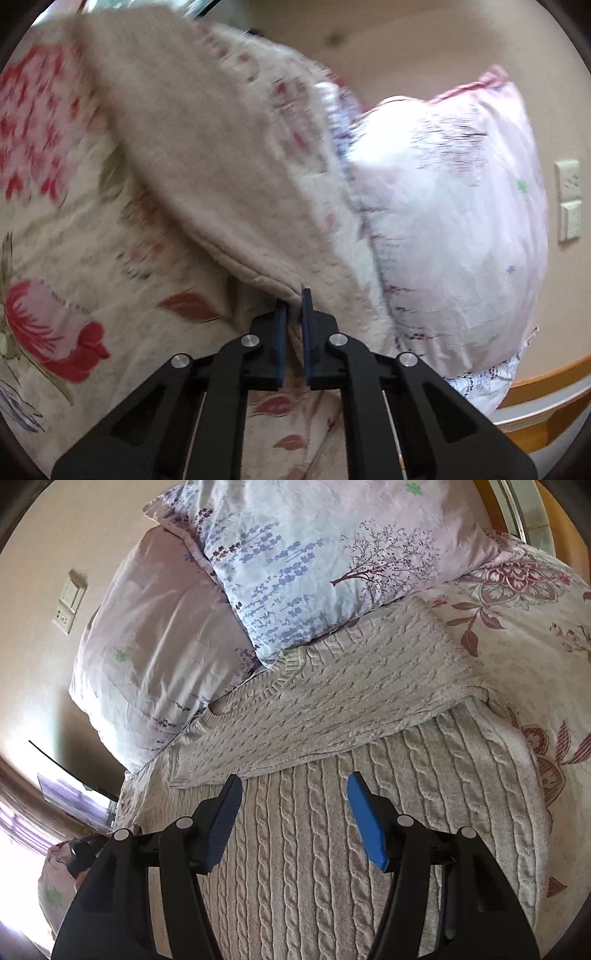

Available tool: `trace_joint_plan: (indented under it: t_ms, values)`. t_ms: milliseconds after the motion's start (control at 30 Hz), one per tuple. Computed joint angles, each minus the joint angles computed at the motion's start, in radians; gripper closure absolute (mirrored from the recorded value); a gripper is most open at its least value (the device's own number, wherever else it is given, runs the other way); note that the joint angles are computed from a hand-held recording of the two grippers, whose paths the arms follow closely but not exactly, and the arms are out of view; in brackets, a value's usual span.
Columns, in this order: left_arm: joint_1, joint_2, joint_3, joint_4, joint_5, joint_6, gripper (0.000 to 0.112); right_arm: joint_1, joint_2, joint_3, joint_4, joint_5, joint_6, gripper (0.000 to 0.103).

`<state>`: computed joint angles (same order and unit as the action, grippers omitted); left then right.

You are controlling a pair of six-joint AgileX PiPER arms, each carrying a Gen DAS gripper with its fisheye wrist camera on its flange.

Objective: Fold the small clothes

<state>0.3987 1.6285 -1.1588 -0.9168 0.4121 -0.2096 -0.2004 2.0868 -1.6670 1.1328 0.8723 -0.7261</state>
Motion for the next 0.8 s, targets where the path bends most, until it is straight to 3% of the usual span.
trace_joint_plan:
  t_ms: [133, 333, 433, 533, 600, 733, 800]
  values:
    - [-0.051, -0.016, -0.088, 0.123, -0.024, -0.082, 0.106, -0.003, -0.006, 0.007, 0.011, 0.000, -0.026, 0.040]
    - [-0.185, 0.024, -0.261, 0.169, -0.046, -0.056, 0.106, -0.008, -0.014, 0.021, 0.024, 0.006, -0.058, 0.040]
    - [-0.275, 0.070, -0.341, 0.108, -0.060, 0.054, 0.106, -0.011, -0.019, 0.035, 0.027, 0.002, -0.070, 0.040]
    - [-0.370, 0.146, -0.411, -0.055, -0.065, 0.251, 0.106, -0.016, -0.025, 0.050, 0.026, -0.002, -0.078, 0.040]
    - [-0.422, 0.205, -0.459, -0.085, -0.052, 0.290, 0.106, -0.020, -0.026, 0.054, 0.021, -0.001, -0.076, 0.040]
    - [-0.498, 0.359, -0.586, 0.026, 0.032, 0.149, 0.106, -0.027, -0.028, 0.064, 0.009, -0.005, -0.073, 0.040]
    - [-0.504, 0.412, -0.612, 0.011, 0.080, 0.112, 0.106, -0.031, -0.025, 0.064, 0.002, -0.004, -0.065, 0.040]
